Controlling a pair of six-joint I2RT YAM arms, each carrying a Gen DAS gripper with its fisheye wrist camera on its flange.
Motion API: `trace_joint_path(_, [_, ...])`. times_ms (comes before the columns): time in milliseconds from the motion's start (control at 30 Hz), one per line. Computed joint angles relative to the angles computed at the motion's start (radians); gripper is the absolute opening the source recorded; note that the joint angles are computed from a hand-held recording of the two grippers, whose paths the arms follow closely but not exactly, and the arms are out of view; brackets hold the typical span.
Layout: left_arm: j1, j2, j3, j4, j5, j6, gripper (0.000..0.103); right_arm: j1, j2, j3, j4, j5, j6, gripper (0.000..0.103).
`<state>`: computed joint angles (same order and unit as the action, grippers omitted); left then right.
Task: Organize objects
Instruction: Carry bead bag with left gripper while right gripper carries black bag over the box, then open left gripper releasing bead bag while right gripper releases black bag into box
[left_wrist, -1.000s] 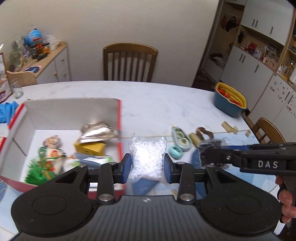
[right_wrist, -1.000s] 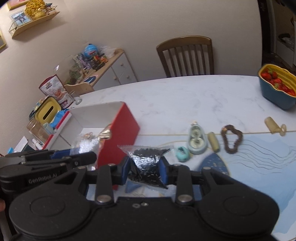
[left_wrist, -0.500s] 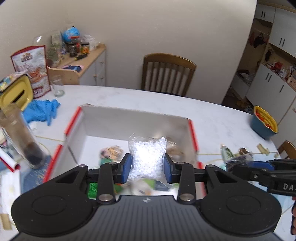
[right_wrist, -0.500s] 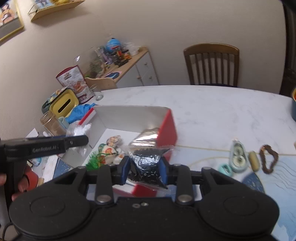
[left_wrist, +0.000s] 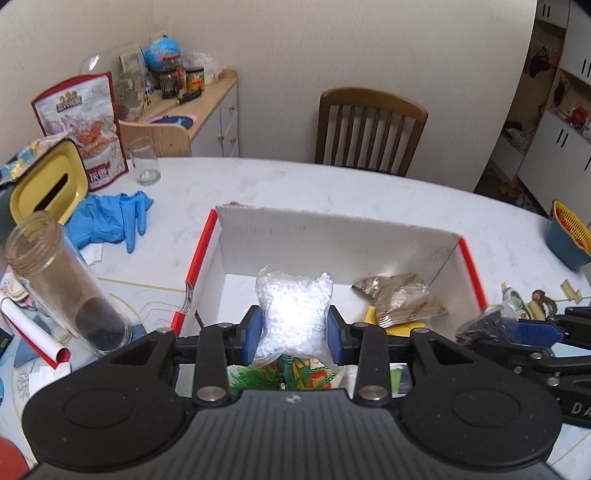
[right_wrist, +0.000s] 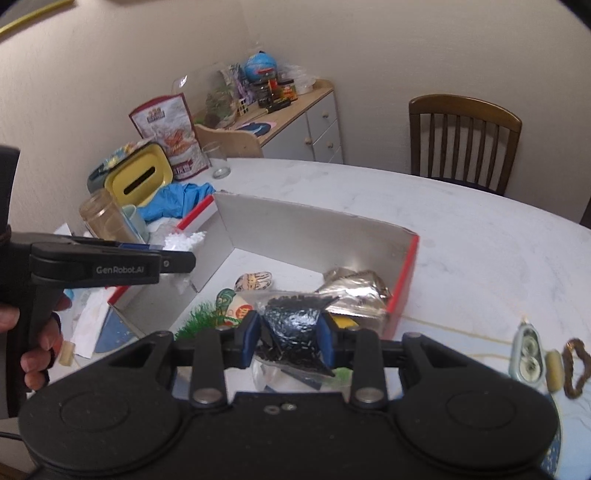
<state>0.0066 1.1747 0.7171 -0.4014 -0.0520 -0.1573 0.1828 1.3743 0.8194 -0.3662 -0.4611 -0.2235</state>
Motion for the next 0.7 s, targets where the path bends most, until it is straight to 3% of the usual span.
trace_joint_path(300, [-0.015,0.176,0.045,0.085,-0.004,0.058,0.036,0.098,0.133,0.020,0.109,0.099,0.008,0.032])
trace_joint_path(700, [-0.053,0.411,0.146,0.152,0.006,0.026,0.036,0.156,0.228,0.034,0.163,0.162,0.013,0.032])
